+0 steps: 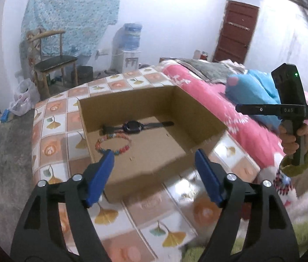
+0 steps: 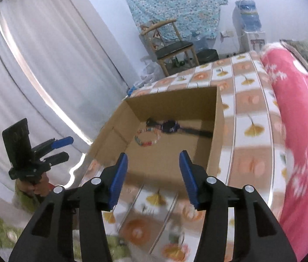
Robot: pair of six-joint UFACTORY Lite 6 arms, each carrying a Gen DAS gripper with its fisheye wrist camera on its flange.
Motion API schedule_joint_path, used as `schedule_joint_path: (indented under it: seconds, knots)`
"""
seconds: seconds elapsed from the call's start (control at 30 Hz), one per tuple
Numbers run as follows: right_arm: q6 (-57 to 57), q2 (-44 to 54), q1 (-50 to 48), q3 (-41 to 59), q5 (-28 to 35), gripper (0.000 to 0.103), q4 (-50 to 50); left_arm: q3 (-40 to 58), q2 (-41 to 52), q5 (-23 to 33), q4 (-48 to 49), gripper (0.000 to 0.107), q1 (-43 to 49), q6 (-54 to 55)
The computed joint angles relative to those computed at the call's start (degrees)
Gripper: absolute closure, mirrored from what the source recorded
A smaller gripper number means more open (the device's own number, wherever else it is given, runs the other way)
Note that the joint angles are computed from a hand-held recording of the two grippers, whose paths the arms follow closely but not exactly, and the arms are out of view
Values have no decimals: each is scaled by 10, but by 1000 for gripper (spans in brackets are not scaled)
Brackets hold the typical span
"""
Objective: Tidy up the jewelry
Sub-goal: 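Withdraw the left tool from the box back over the charms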
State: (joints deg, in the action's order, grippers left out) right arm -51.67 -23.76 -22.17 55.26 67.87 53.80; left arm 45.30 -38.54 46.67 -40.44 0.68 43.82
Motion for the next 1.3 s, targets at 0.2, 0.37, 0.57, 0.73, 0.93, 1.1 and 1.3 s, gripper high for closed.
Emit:
schedule_joint_path:
  seconds: [0.2, 0.37, 0.57, 0.73, 0.93, 1.1, 1.3]
  knots:
    - [-5, -106, -45, -147, 35, 55, -39, -72, -75, 4, 94, 29, -74, -100]
    - [49, -136, 15, -245, -38, 55, -65, -132, -78, -41, 123, 29, -149, -180]
    - [116, -149, 108, -304, -141, 55, -85, -178, -43, -134, 213, 29, -250, -317]
    - [177, -155, 194, -319, -211, 55, -124, -198, 7, -204, 315, 29, -321, -443]
    - [186, -141, 243, -327, -257, 55, -115, -195, 64, -249, 442, 29, -397, -578]
    - [193, -124, 283, -323, -295, 60, -117, -190, 98, -271, 557, 32, -439, -682]
    - [189, -103, 317, -325, -333, 64, -98, -166, 151, -285, 562, 49, -440, -659]
